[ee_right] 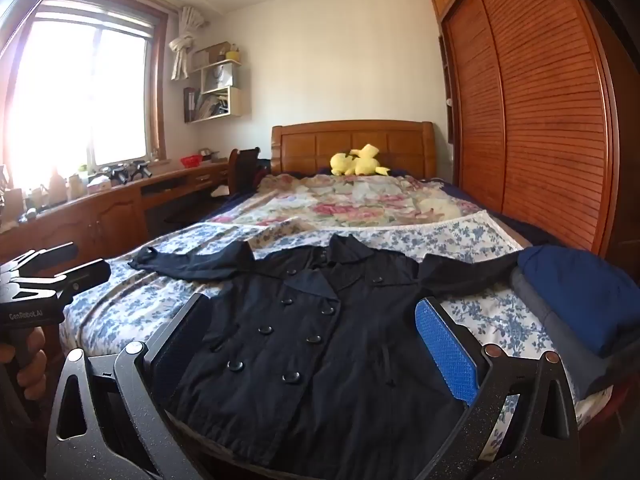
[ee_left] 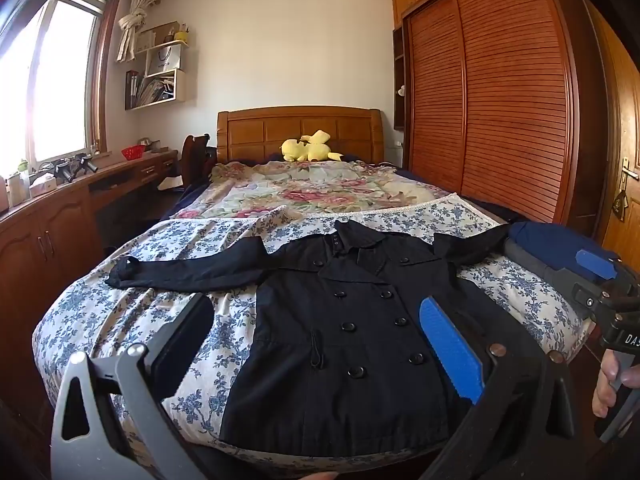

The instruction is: Fold large clothes

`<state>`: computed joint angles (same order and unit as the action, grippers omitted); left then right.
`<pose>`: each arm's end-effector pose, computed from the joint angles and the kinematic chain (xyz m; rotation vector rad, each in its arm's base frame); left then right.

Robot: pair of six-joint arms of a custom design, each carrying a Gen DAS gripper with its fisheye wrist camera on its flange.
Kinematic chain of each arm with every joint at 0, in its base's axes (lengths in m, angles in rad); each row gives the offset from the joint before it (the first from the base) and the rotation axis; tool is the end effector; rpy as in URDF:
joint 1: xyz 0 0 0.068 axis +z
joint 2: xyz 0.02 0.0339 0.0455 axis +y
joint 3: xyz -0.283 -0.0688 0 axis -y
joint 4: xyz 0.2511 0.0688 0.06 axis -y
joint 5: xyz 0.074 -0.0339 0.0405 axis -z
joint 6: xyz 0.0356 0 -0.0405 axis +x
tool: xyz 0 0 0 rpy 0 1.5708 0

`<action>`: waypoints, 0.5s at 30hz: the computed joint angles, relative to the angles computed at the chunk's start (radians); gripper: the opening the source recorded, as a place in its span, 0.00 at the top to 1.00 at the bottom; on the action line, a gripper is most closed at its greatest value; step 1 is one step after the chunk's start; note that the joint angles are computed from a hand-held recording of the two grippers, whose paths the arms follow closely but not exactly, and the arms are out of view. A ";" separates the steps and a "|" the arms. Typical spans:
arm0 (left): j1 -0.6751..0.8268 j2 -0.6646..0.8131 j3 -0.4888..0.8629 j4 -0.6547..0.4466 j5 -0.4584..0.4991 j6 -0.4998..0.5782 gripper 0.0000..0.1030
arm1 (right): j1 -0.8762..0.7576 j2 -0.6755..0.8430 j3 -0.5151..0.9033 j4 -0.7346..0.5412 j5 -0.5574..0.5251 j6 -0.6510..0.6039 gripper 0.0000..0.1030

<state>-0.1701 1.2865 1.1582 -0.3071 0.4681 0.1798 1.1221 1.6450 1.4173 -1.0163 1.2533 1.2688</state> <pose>0.2863 -0.0655 0.3679 0.6356 1.8811 -0.4619 0.1721 0.2795 0.3169 0.3583 1.8417 -0.2087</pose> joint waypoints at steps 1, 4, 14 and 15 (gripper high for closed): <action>0.000 -0.001 -0.001 0.001 0.000 0.000 0.00 | 0.000 0.001 0.001 -0.002 0.001 0.001 0.00; 0.000 0.004 0.006 -0.009 0.005 0.004 0.00 | -0.002 0.002 0.001 -0.003 0.001 -0.001 0.00; 0.004 0.004 -0.006 0.001 0.006 0.011 0.00 | -0.003 0.000 -0.004 0.014 -0.002 -0.010 0.00; 0.008 0.009 -0.013 0.010 0.009 0.011 0.00 | -0.004 0.001 -0.003 0.014 -0.002 -0.010 0.00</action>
<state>-0.1626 1.2950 1.1447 -0.2966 0.4774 0.1905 1.1183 1.6464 1.4142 -1.0020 1.2509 1.2583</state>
